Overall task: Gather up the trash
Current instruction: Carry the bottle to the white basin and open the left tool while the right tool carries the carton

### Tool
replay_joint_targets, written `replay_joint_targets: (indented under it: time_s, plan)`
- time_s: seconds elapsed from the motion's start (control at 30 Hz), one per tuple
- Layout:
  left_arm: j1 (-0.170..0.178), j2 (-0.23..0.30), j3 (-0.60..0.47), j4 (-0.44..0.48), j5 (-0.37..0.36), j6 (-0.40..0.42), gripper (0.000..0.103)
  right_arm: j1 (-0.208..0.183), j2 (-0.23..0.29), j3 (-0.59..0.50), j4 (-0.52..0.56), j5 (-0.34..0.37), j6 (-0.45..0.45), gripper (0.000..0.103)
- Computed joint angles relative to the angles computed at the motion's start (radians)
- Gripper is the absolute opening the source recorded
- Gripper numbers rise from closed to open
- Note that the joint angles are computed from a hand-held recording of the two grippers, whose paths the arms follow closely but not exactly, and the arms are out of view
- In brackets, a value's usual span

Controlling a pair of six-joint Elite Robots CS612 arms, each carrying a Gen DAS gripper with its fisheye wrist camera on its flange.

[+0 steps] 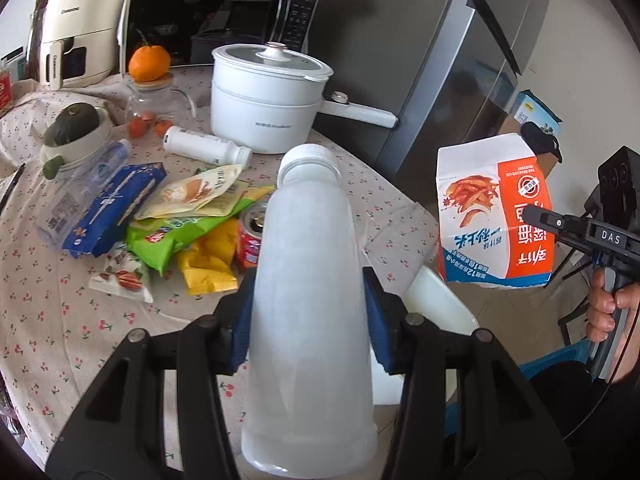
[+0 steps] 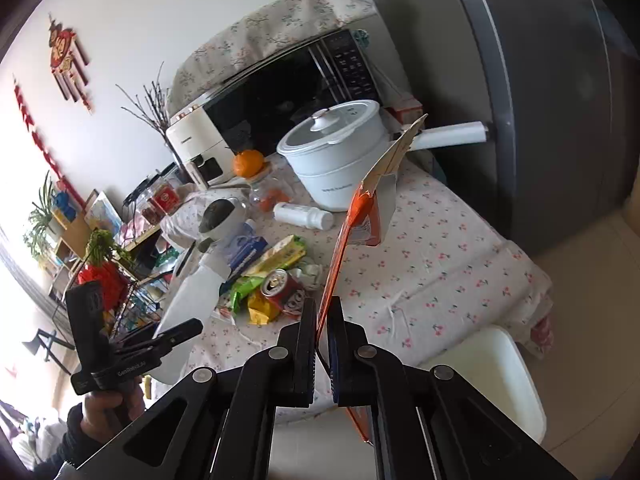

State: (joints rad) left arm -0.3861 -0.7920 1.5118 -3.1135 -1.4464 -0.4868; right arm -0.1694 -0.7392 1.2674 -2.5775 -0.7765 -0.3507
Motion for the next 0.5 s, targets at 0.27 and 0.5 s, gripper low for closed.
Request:
replay_joint_targets:
  time_s: [0.27, 0.5]
  plan:
    - [-0.049, 0.069, -0.123, 0.150, -0.111, 0.111, 0.051, -0.062, 0.018, 0.050, -0.027, -0.096, 0.071, 0.006]
    - [-0.073, 0.133, -0.229, 0.341, -0.189, 0.164, 0.051, -0.076, 0.034, 0.037, 0.053, -0.186, 0.045, 0.006]
